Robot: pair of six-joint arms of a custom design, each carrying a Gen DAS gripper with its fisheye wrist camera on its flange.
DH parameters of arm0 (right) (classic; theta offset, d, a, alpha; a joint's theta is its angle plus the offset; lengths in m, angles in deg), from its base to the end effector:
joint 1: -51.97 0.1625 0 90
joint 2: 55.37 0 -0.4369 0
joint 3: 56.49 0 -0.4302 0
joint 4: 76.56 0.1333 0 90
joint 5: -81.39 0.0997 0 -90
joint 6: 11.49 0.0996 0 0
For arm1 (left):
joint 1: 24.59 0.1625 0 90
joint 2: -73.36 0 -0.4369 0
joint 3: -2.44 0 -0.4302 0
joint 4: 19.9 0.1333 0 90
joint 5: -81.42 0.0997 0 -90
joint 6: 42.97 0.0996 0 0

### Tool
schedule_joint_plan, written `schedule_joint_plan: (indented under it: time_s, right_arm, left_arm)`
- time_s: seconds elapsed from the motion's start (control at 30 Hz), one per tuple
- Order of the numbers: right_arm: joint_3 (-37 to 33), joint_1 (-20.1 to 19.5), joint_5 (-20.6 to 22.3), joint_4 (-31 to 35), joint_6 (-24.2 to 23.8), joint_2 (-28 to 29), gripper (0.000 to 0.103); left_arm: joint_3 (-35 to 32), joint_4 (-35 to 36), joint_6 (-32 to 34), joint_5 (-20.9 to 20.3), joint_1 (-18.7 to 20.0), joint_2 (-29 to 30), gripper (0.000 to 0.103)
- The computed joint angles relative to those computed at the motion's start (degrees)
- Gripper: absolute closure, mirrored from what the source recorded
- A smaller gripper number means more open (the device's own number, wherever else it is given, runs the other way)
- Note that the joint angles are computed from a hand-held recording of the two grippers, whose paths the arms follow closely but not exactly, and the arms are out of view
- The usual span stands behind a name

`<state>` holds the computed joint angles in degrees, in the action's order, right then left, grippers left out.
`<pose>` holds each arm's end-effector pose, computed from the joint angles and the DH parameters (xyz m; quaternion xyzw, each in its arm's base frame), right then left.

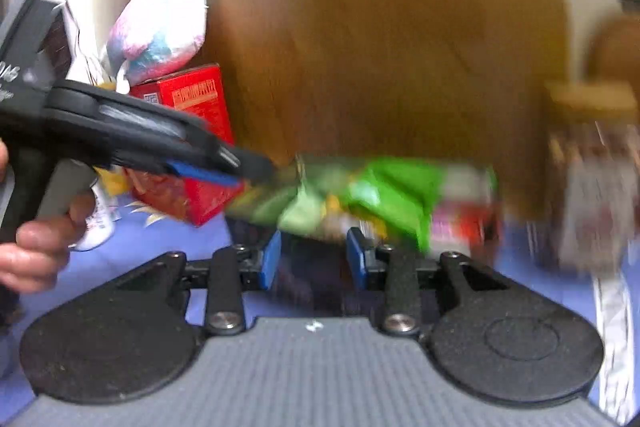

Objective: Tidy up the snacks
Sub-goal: 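Carry the pale green bar with the left gripper and release it into the tin, then grasp the orange gummy packet with the right gripper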

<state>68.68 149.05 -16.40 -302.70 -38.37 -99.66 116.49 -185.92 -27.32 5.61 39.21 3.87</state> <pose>0.1828 -0.5001 0.0685 0.2280 -0.8546 0.4455 0.1388 -0.1212 -0.6035 0.2395 0.3099 0.9041 -0.2788 0.0937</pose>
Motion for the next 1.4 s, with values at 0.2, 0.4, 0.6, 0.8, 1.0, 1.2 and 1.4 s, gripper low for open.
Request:
schedule_joint_plan:
  time_s: [0.2,0.4,0.6,0.8,1.0,1.2,1.4]
  right_arm:
    - [9.54,-3.93,2.68,4.70,17.31,-4.76,0.064]
    - [12.31,-7.46,9.73,0.58,26.69,-3.44,0.066]
    - [12.61,-9.81,12.45,-1.64,28.01,-2.42,0.093]
    - [13.14,-11.01,14.24,-3.86,28.83,-1.83,0.102]
    - [13.34,-10.37,12.40,-5.03,27.43,-1.44,0.103]
    - [12.77,-9.26,10.42,-5.38,27.01,-0.93,0.102]
    - [12.49,-5.51,5.38,-7.16,21.51,0.86,0.097]
  left_arm:
    - [2.46,11.30,-3.39,-2.77,0.58,-1.81,0.058]
    - [1.54,14.00,-6.74,-1.69,1.24,2.51,0.051]
    - [2.43,15.04,-9.15,-4.79,1.24,1.84,0.054]
    - [4.52,11.04,-12.41,-12.34,3.14,-0.56,0.069]
    - [4.05,10.89,-13.94,-21.22,5.35,0.46,0.080]
    - [5.66,9.93,-16.04,-14.01,3.21,-1.23,0.052]
    - [6.13,13.33,-18.80,-14.06,4.30,-2.50,0.043]
